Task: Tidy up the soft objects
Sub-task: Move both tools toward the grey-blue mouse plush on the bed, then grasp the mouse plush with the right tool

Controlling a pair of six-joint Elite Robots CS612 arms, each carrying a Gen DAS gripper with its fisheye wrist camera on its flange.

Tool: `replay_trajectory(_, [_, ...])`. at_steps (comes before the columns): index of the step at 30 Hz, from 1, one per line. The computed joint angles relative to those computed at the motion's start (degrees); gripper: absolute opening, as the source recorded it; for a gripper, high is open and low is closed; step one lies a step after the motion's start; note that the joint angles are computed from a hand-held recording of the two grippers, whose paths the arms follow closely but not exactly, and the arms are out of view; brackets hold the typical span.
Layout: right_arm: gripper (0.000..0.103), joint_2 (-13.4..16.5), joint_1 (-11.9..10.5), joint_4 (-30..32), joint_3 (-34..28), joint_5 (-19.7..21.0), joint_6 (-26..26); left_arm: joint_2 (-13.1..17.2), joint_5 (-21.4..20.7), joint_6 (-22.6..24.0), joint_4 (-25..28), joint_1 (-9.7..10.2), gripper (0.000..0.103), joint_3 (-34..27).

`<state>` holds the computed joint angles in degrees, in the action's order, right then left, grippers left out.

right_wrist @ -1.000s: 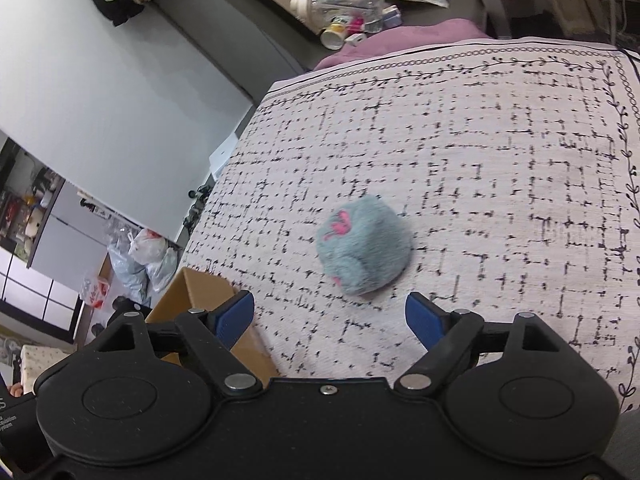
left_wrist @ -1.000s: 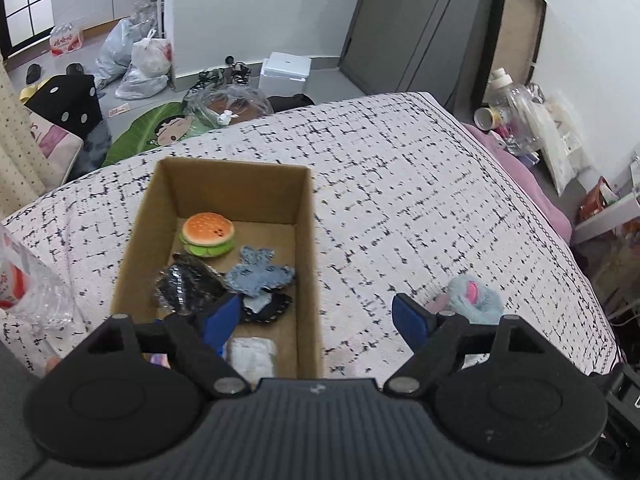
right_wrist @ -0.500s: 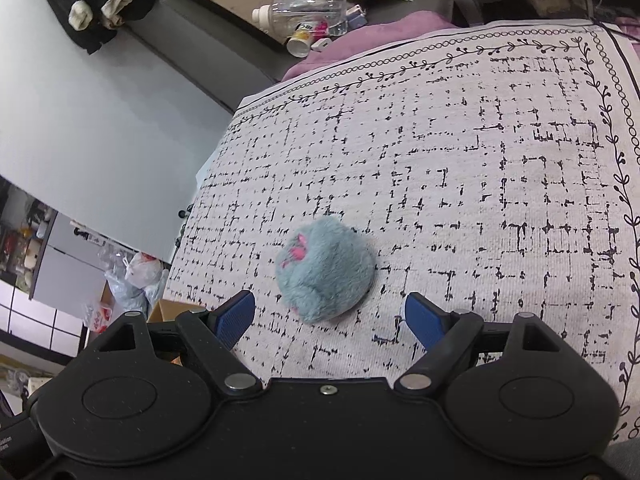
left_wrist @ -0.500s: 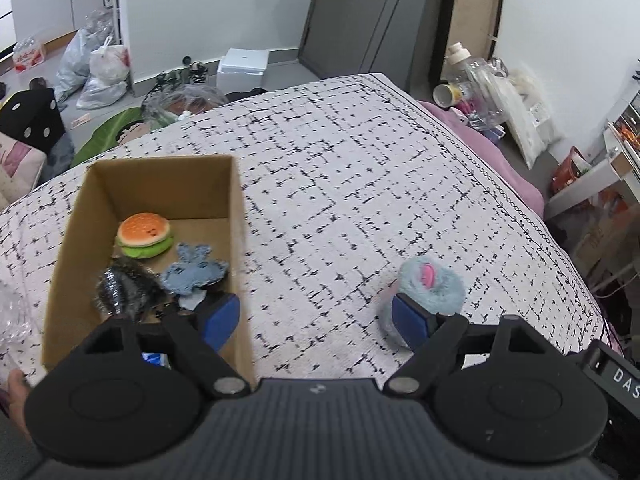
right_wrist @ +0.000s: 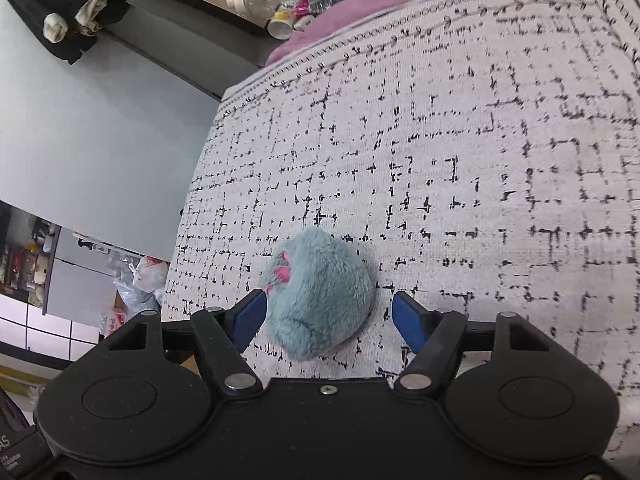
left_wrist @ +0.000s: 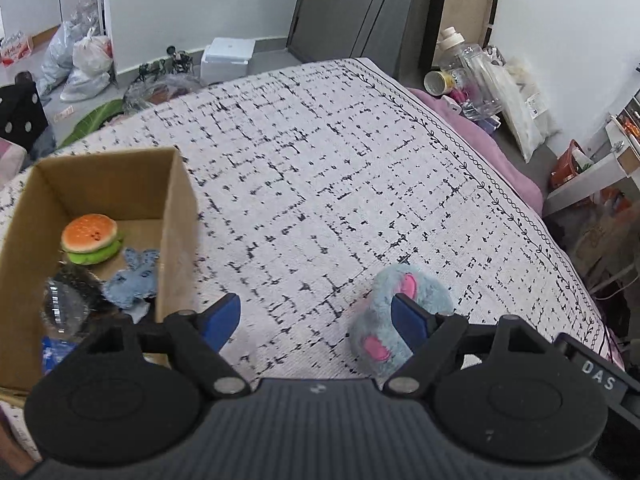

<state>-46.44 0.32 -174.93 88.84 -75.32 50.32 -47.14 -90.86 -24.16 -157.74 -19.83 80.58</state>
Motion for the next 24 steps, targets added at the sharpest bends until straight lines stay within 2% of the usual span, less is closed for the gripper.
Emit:
replay_trajectory(12, [0.059,3.6,-1.3,2.6,-4.4,4.8,4.1,3.9,-4.9,-4.2,4.5,0.02,0.07,-5.6])
replay_trajectory(16, [0.057,4.5,-1.5,3.2,-5.4,6.0,5.7,5.2,-6.1,-7.9,6.3,0.14,0.066,-7.3])
replay_trajectory(20, [0.049,4.8,-1.5,4.2,-5.2,7.2,7.4,6.7,-11.4,-12.5,9.3,0.92,0.047,-8.8])
replay_trajectory(24, [0.035,4.3,-1.3,2.3,-4.0,7.3,7.9,6.7,-14.7,-15.6,6.4,1.26,0.03,-7.4])
